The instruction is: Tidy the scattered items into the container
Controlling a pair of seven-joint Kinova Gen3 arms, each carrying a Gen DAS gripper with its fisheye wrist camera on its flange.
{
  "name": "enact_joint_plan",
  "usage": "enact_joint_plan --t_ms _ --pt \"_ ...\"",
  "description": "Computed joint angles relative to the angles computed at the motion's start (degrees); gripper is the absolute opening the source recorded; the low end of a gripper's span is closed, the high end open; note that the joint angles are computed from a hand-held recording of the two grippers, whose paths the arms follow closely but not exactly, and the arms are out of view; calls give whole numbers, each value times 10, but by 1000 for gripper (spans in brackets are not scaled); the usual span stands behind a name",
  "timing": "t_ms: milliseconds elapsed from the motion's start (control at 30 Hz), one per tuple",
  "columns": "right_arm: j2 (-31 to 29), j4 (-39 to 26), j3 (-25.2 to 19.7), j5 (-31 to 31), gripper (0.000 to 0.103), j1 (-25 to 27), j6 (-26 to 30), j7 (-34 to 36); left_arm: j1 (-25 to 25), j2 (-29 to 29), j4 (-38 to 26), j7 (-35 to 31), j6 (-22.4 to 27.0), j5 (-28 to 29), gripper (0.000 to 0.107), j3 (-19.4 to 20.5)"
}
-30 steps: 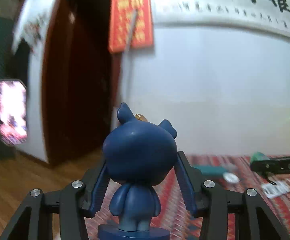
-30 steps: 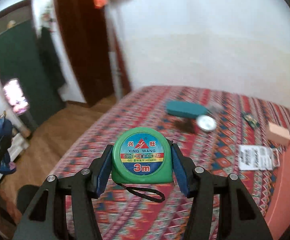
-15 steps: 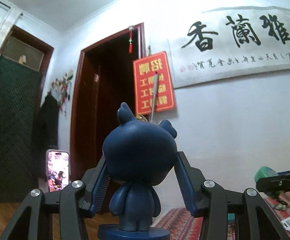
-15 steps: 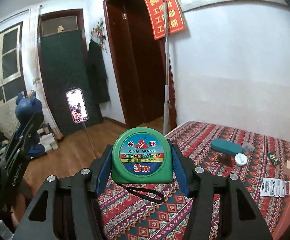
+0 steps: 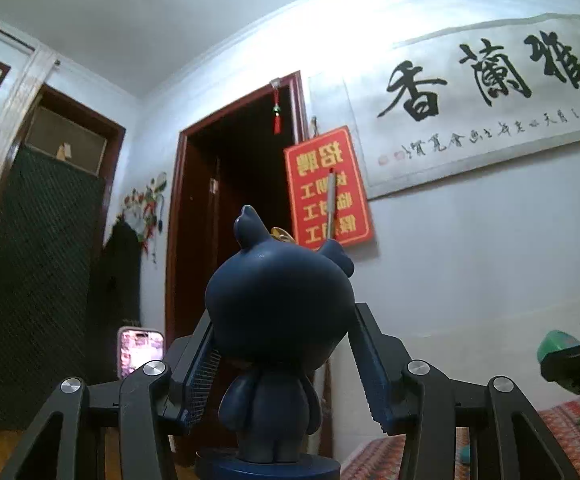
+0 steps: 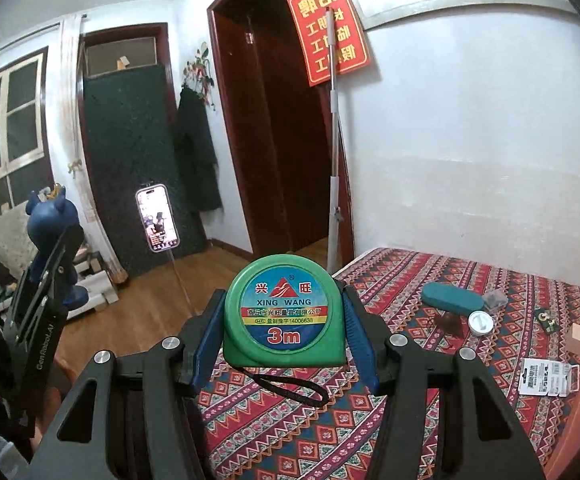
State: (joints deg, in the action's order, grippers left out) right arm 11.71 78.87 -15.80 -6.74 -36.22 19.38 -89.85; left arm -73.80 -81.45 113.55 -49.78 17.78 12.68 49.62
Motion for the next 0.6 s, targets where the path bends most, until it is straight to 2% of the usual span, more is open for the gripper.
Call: enact_joint_plan --t_ms 100,167,200,433,500,533,600 --pt "3 -4 4 0 59 -5 2 3 -3 -1 6 -5 -7 10 54 0" --pt "1 -1 20 -31 59 -14 1 28 -3 1 9 -4 -10 8 54 0" --pt "1 0 13 -53 59 -5 1 51 -3 2 10 -2 -12 8 54 0" --pt "-26 34 -164 -194 59 155 -29 214 -3 -5 20 25 -27 -17 55 -4" --pt "-31 37 -186 -220 59 175 -27 251 -1 -4 22 29 -33 -25 54 -2" --pt "-29 40 -181 -220 59 169 -29 256 5 3 24 22 -37 -24 52 1" --pt "-24 37 -139 -199 59 130 -21 238 30 47 33 -18 -60 6 31 23"
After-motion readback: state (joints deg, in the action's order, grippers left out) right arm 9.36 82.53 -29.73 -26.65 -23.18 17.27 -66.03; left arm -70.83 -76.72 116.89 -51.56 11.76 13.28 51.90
